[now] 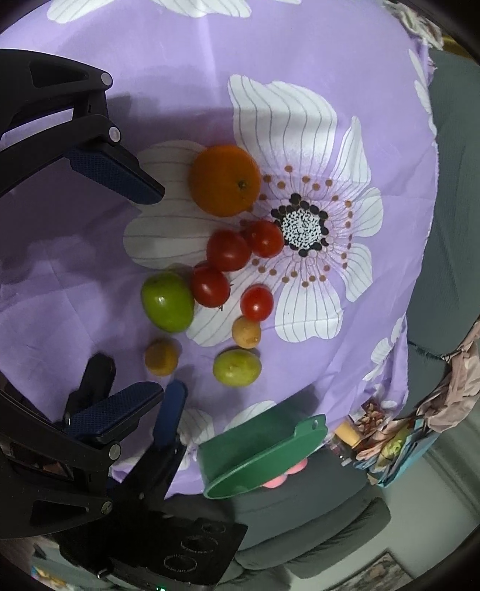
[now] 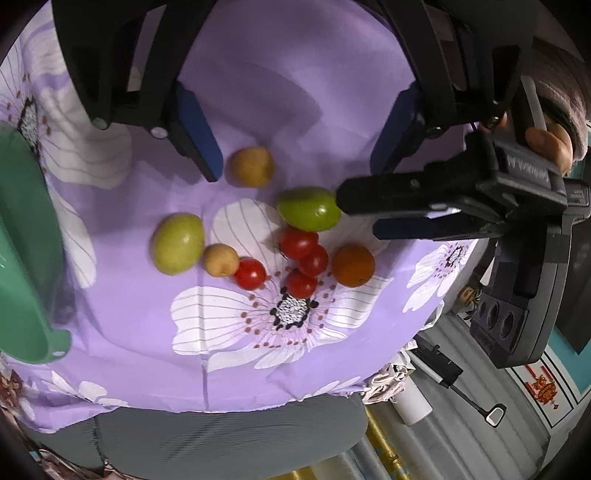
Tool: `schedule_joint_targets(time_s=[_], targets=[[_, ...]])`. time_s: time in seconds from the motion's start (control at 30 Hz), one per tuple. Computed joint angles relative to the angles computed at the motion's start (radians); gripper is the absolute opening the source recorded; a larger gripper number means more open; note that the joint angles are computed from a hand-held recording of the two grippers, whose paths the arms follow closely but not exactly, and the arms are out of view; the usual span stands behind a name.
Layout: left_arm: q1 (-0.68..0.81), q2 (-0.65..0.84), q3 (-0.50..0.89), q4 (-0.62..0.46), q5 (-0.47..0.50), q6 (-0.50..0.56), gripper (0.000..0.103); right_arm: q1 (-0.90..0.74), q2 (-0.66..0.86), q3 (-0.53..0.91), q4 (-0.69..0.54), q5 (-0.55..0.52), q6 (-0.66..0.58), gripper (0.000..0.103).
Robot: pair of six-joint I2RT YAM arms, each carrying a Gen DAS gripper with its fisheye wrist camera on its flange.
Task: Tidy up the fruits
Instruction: 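Close the right gripper on the green mango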
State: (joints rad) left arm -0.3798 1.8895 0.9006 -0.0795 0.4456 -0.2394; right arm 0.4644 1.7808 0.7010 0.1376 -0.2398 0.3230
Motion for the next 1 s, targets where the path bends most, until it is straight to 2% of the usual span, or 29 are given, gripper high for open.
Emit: schedule_joint_targets(time_s=[0.1, 0.3, 0.33, 0.37, 0.43, 0.6, 0.83, 1.0], targets=[[0.015, 0.021, 0.017, -0.002, 0.054, -0.011, 0.091, 0.012, 0.041, 0.053, -0.029, 0.004, -0.033, 0.076], [0.005, 0.027, 0.028, -0.009, 0.018, -0.001, 0.085, 0.014, 0.105, 0.135, -0.070, -0.013, -0.068, 0.066], [0.000, 0.025, 0.029, -0.011, 0.003, 0.005, 0.081, 0.015, 0.114, 0.144, -0.075, -0.014, -0.072, 0.063], [-0.004, 0.021, 0.027, -0.010, -0.008, 0.011, 0.072, 0.016, 0.126, 0.157, -0.082, -0.018, -0.079, 0.062], [-0.013, 0.016, 0.025, -0.011, -0.005, 0.024, 0.065, 0.021, 0.141, 0.172, -0.090, -0.022, -0.084, 0.057], [-0.021, 0.042, 0.050, -0.014, -0.017, 0.028, 0.062, 0.024, 0.164, 0.192, -0.097, -0.027, -0.098, 0.056], [-0.022, 0.075, 0.076, -0.023, 0.014, 0.041, 0.045, 0.029, 0.200, 0.230, -0.121, -0.019, -0.126, 0.051], [-0.017, 0.091, 0.076, -0.015, 0.042, 0.031, 0.045, 0.041, 0.202, 0.231, -0.117, 0.001, -0.147, 0.045]])
